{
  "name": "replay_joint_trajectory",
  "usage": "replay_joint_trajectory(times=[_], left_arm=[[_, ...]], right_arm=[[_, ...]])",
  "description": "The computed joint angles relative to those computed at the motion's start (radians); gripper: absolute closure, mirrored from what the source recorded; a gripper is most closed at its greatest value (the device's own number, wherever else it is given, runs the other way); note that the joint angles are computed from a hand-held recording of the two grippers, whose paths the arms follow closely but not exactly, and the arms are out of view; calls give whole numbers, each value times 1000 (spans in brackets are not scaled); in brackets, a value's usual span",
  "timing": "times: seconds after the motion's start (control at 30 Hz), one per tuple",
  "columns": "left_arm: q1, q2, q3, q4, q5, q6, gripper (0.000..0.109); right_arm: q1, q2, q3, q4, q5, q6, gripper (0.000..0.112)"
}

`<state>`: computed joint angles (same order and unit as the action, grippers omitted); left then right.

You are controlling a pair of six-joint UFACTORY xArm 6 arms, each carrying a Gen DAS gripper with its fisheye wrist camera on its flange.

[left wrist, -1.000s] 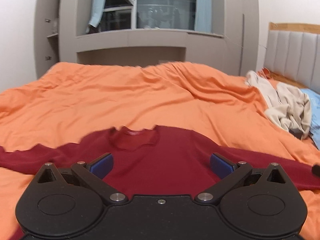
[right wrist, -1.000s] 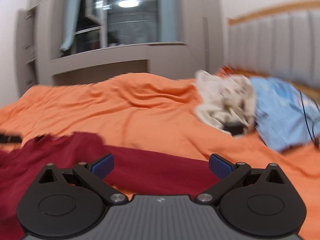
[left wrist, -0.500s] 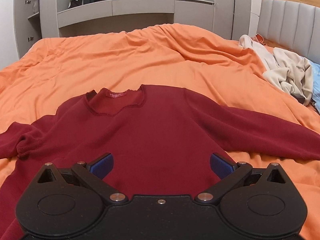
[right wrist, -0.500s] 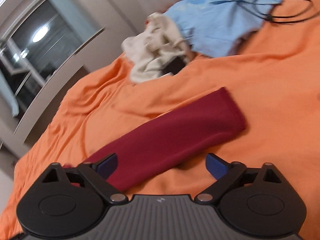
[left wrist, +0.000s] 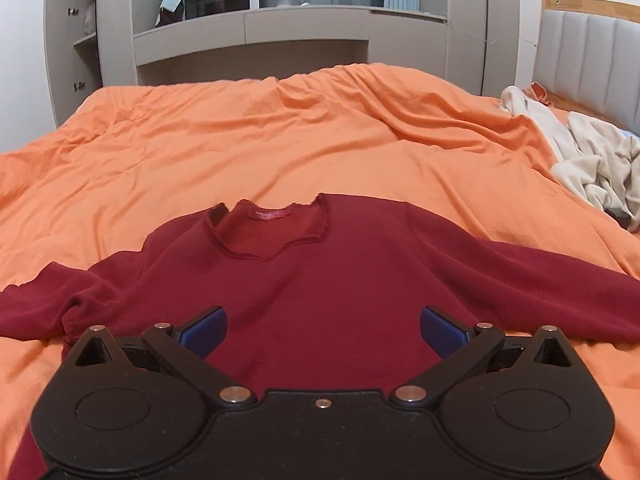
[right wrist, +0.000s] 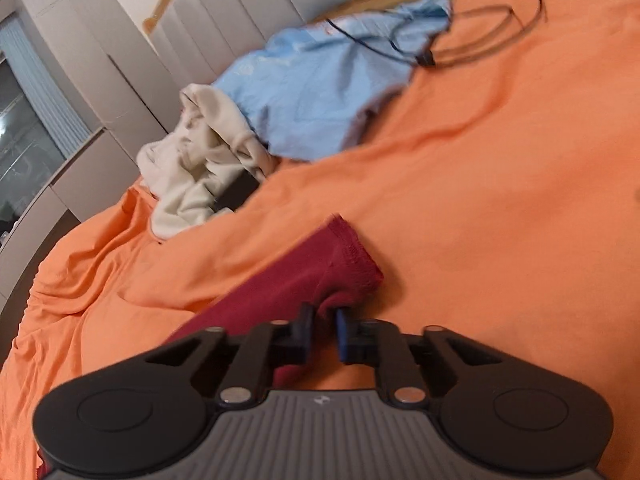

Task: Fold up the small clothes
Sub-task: 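Grasp the sweater sleeve cuff with the right gripper, then fold the held sleeve across the sweater body with the right gripper, then release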

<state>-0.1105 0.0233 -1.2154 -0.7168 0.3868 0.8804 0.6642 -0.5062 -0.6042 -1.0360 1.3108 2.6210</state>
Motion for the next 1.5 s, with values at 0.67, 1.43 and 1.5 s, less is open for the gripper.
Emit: replay_joint_trajectory(times=[0.67,1.43,1.5], left_arm=[[206,231,-319,155,53,-328,6],[358,365,-485,342,-13,-634,6],[356,368,-489,321,-5,-616,6]], right_arm=[[-123,625,-857,-452,-467,-729,106],[-19,1417,-1758,403,-724,-1650,105],[-17,1437,-1790,496,-717,-1736,95]])
